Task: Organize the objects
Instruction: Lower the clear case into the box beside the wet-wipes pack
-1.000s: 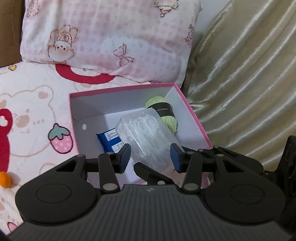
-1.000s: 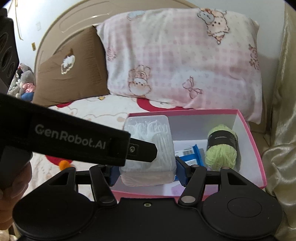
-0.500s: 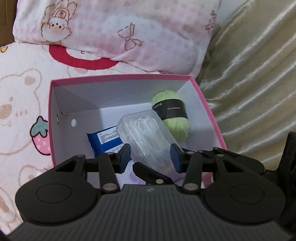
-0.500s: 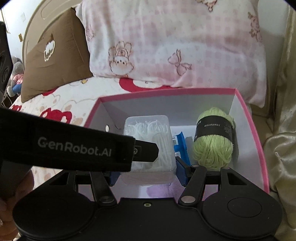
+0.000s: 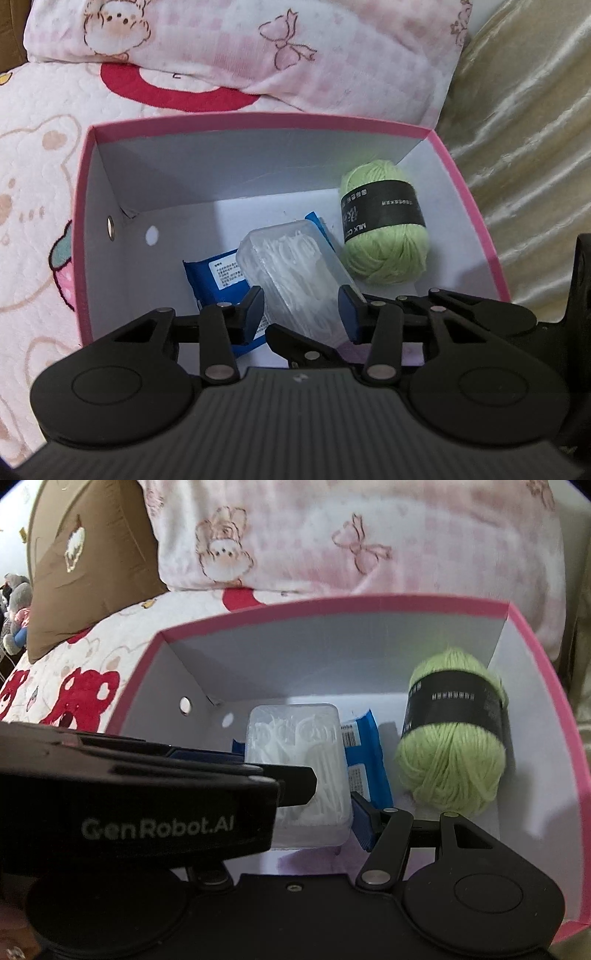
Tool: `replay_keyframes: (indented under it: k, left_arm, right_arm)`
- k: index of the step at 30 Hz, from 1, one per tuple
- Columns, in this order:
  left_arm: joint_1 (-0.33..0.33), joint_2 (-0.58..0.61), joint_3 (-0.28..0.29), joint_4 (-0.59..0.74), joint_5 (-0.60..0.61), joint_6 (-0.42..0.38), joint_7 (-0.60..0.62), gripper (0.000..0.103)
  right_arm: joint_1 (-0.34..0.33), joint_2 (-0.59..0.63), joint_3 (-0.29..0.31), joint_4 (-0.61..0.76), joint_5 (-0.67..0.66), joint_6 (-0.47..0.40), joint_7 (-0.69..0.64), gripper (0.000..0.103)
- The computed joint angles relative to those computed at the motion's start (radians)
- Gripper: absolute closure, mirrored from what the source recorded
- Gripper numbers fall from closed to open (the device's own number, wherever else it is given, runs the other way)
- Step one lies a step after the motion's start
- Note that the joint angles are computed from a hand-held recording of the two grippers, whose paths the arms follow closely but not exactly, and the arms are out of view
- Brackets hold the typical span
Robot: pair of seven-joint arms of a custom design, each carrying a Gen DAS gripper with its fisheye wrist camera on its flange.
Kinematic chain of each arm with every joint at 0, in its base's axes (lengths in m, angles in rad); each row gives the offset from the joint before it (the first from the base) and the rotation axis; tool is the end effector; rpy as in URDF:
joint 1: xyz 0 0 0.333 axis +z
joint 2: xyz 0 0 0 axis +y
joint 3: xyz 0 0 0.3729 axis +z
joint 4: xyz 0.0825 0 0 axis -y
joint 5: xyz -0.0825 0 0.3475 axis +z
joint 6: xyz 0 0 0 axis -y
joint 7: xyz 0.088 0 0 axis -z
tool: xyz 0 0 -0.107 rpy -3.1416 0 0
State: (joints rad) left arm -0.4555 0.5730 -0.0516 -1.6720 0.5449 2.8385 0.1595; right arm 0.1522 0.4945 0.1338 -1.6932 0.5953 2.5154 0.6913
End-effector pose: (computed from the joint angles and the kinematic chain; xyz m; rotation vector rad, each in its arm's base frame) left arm 0.6225 -0.3676 0.4049 -2.3888 1.5018 -0.9056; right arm 0.6748 0.1763 0.4163 -2.3340 1.0768 -0.0635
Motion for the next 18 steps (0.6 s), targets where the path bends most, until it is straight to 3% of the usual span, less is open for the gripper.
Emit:
replay_keyframes:
  k: [6, 10, 18]
  left_arm:
    - [-0.007, 0.014, -0.001, 0.022, 0.004, -0.029, 0.018, 0.064]
    - [-0.012, 0.022, -0.004, 0.037, 0.011, -0.074, 0.033, 0.069]
    - [-0.007, 0.024, 0.002, 0.011, -0.002, -0.001, -0.01, 0.07]
  right_arm:
    - [0.008, 0.008, -0.008, 0.001, -0.024, 0.0, 0.01, 0.038]
    - [-0.002, 0.014, -0.006, 0.021, -0.02, -0.046, 0.029, 0.037]
    - [-0.01, -0.011, 0.002, -0.026, 0.015, 0.018, -0.038, 0.039]
